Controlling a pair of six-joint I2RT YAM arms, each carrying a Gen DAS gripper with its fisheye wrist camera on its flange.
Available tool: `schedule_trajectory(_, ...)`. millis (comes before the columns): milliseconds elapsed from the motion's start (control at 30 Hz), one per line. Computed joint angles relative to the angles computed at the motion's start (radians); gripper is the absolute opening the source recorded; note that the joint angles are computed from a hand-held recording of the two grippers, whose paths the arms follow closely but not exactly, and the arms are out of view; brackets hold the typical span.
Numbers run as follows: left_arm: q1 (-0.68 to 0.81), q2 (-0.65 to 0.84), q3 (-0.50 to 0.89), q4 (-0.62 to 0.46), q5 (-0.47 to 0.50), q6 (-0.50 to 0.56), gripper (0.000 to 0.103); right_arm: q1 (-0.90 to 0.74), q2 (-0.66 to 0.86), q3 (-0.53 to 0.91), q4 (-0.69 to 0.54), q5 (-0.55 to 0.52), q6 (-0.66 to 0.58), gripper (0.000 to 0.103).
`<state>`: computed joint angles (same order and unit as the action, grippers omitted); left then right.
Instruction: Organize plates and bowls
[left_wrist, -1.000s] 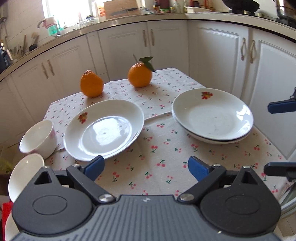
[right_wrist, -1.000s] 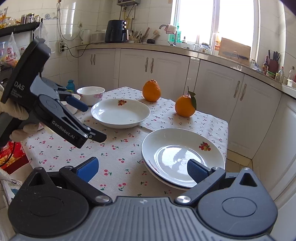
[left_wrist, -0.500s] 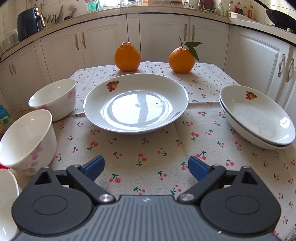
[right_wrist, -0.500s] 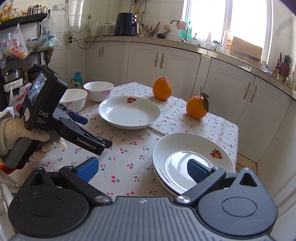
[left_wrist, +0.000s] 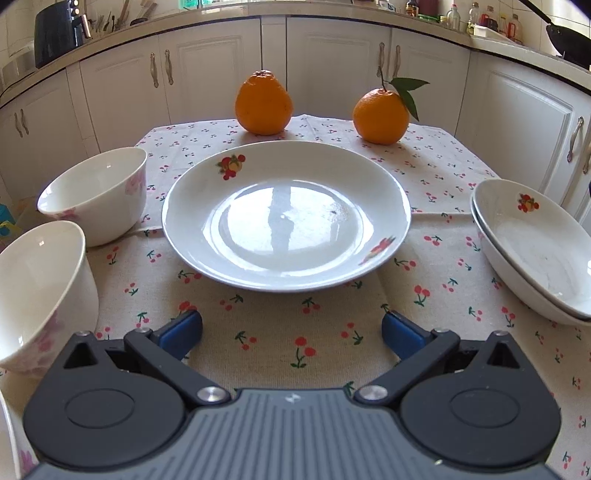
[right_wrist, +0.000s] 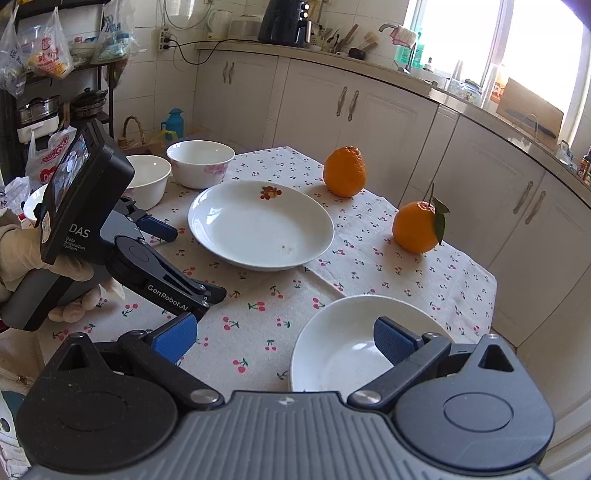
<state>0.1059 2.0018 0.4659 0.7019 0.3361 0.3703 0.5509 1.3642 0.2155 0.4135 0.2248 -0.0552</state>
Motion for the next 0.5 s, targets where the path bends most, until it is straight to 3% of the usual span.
schedule_trajectory(233,-0.016,0.059,0.003,0.113,-0.020,-0.048,0.103,-0.140,0.159,0.203,-0.069,-0.174,-0.144,0.103)
schedule_trajectory(500,-0.016,0.076,0.020,0.124,-0.027,-0.060,0.103,-0.248,0.359,0.485,-0.226,-0.375,-0.233,0.103)
